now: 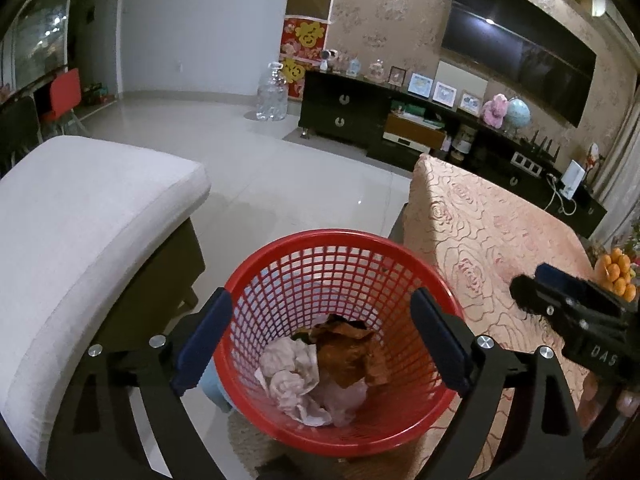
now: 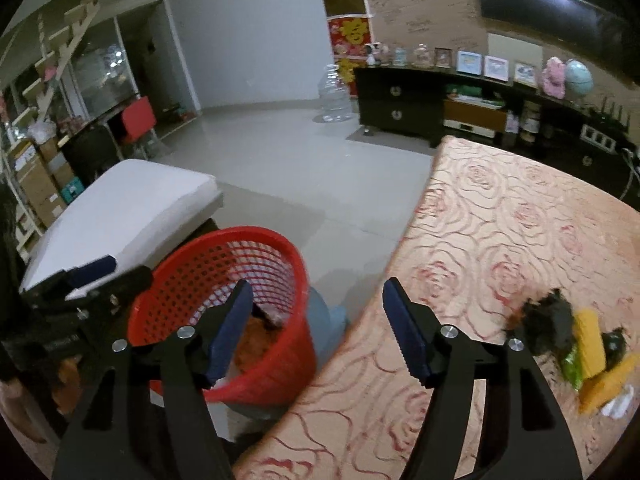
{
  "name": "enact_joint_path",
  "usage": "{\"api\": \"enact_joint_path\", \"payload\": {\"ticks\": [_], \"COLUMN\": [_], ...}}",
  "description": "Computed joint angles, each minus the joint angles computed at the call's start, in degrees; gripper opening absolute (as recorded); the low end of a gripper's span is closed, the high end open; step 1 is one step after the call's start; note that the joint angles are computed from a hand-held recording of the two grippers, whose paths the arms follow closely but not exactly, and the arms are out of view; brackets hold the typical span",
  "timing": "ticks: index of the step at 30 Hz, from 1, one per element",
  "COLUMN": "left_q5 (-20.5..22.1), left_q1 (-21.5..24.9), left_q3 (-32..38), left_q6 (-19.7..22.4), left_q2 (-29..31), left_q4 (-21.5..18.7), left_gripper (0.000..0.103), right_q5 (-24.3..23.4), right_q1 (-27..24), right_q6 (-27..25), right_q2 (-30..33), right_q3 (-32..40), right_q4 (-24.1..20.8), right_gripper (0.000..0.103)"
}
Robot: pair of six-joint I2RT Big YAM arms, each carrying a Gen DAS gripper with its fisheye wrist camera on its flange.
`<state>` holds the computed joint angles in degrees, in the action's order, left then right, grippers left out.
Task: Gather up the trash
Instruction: 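Move both open tools back over the bed toward the remaining trash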
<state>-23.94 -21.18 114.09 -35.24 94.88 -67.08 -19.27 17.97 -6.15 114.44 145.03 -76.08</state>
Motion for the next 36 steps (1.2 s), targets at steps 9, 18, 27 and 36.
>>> {"api": "enact_joint_path", "payload": {"ticks": [9,18,27,36], "left_q5": [0.4,1.7,3.3,6.3], "left_q1": [-2.5,-5.5,-8.2,-10.0], "left_q3": [5.5,13.1,23.8,32.1], "left_q6": [2.2,5.2,8.2,10.1], "left_q2": [4.2,10.1,18.1,24.8], "left_q4": [-1.1,-3.1,-6.5,-9.8], "left_gripper": [0.088,0.088,0.088,0.088], "right_q5": [3.1,7.6,11.3,13.1], "right_q1": [-5.3,-12.0,-18.6,-21.6], "right_q6": [0.1,-1.2,-1.6,-0.3], "right_q2": [-6.5,-9.7,-9.0,-8.0], "right_q3": [-12.5,-19.4,-20.7,-21.2], "right_q4": [5.1,8.5,9.9,8.5], "right_gripper": [0.069,0.074,0.081,0.082]}}
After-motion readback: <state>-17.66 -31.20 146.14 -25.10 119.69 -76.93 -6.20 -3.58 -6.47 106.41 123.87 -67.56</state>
